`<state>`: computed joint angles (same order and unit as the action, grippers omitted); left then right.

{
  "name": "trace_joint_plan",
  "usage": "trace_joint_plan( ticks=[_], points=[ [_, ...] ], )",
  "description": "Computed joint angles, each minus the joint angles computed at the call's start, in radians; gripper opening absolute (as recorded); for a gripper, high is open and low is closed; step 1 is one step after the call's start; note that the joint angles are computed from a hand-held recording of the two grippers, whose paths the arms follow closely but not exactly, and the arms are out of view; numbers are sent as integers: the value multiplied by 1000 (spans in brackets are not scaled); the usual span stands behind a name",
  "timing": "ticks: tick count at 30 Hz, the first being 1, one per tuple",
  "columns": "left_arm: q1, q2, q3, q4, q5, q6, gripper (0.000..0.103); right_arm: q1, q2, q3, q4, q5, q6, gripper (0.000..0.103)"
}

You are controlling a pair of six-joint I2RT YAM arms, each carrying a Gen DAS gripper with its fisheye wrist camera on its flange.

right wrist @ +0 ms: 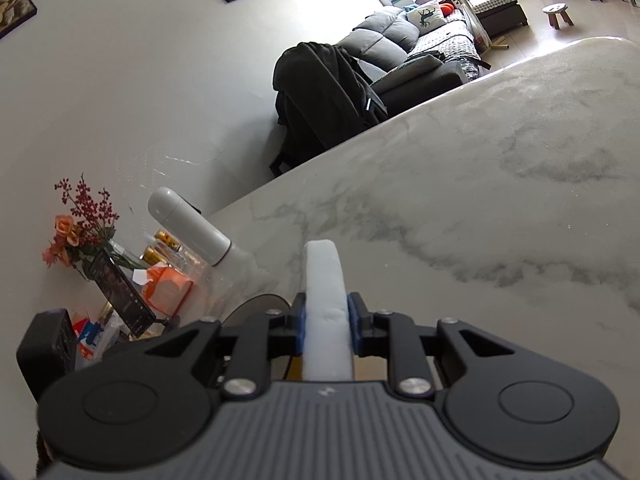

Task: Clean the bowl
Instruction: 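Tilt the bowl upright with the left gripper while the right gripper wipes the sponge along its inner wall, then hold the bowl rim with the left gripper while the right gripper scrubs the inner wall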

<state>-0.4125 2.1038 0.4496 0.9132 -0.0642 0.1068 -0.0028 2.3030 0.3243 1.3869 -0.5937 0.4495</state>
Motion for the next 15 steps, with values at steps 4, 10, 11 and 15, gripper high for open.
trace_joint_plan(
  ticks=[4, 10, 11, 15],
  points=[
    [1, -3, -1, -4, 1, -1, 23, -21, 10, 2, 35, -36, 29, 23],
    [-4, -9, 2, -18, -4, -1, 24, -33, 56, 34, 45, -69, 44, 23],
    [-4, -9, 3, -19, -5, 0, 24, -36, 67, 41, 43, -74, 47, 23],
    [-4, -17, 14, -46, -2, -10, 24, -36, 91, 61, 19, -81, 44, 23]
  ],
)
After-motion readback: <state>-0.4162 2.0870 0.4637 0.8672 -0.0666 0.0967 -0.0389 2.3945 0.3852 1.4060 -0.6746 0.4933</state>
